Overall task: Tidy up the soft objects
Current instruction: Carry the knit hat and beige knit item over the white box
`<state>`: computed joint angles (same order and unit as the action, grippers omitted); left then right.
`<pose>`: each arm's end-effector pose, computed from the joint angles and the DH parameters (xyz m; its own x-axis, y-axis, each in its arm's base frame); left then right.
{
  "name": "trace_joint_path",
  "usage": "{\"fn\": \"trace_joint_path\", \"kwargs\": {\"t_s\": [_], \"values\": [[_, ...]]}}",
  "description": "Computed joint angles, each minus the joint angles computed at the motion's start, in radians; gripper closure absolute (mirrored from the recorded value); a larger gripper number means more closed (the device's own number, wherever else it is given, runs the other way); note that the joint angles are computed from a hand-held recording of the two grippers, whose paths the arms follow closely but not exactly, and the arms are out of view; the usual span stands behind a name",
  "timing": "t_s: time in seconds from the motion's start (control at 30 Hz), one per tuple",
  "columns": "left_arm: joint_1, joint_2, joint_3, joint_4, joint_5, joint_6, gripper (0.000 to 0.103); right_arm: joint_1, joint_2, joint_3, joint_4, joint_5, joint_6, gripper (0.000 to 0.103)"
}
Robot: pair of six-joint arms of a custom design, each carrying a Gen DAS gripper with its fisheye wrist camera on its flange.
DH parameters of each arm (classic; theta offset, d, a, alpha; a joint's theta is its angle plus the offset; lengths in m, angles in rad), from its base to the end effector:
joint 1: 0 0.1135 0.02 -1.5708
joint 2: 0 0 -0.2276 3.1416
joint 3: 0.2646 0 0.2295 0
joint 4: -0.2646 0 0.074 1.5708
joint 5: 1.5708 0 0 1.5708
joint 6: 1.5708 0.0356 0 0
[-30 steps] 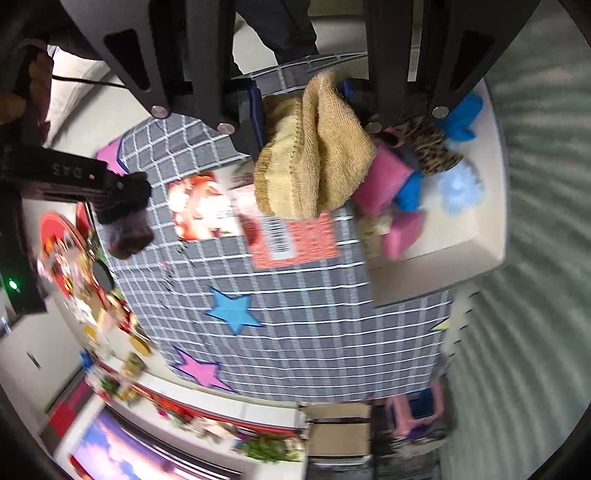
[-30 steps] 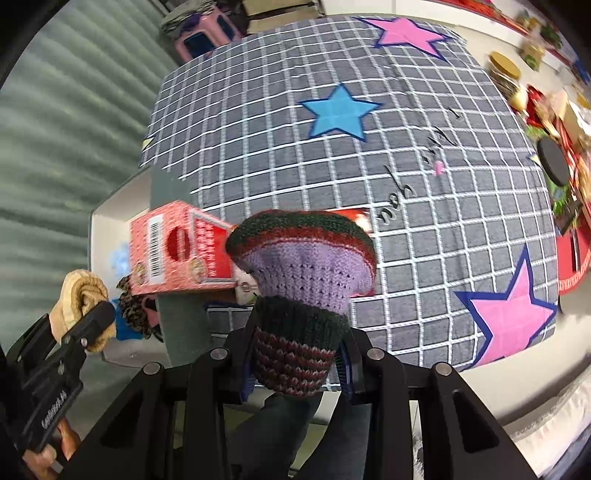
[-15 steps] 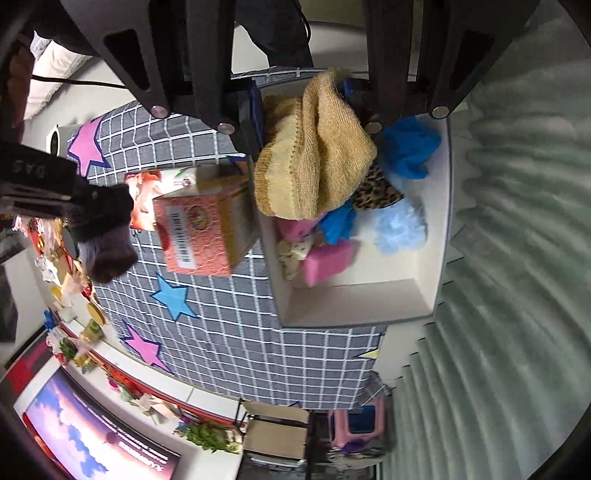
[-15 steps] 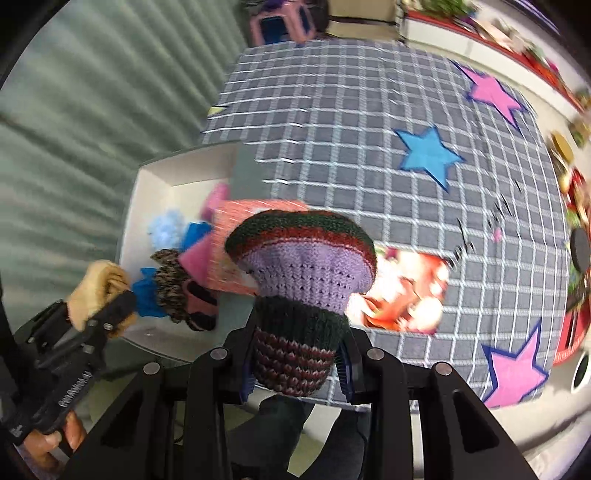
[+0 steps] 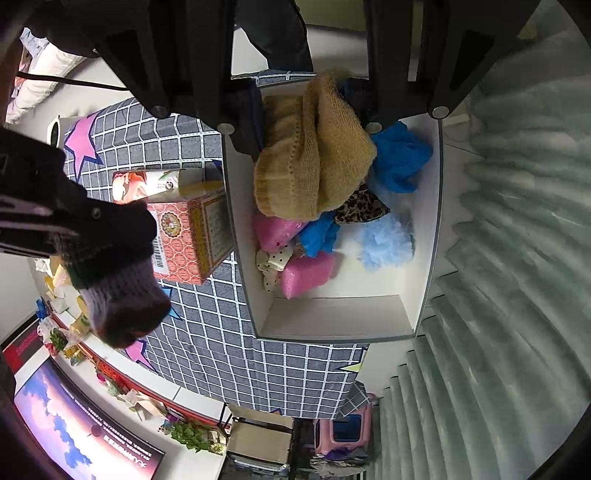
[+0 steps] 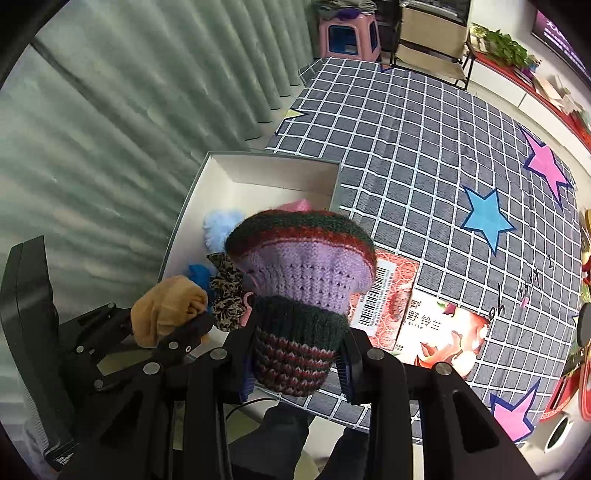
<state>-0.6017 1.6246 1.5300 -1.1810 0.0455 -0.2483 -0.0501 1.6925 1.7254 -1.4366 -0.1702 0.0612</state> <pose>0.2384 -0.1657 0.2748 -0.9062 0.3244 -0.2713 0.3649 0.9241 -0.1137 0.2851 -0.0083 0.2991 -0.9817 0.1096 -0.1558 0.0814 0.9809 0.1769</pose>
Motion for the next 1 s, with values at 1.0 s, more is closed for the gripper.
{"fn": "trace_joint_path", "kwargs": {"t_s": [1.0], "values": [[0.099, -0.036, -0.121, 0.044, 0.008, -0.044, 0.069, 0.094, 0.157, 0.086, -0.011, -0.021, -0.007, 0.067]]}}
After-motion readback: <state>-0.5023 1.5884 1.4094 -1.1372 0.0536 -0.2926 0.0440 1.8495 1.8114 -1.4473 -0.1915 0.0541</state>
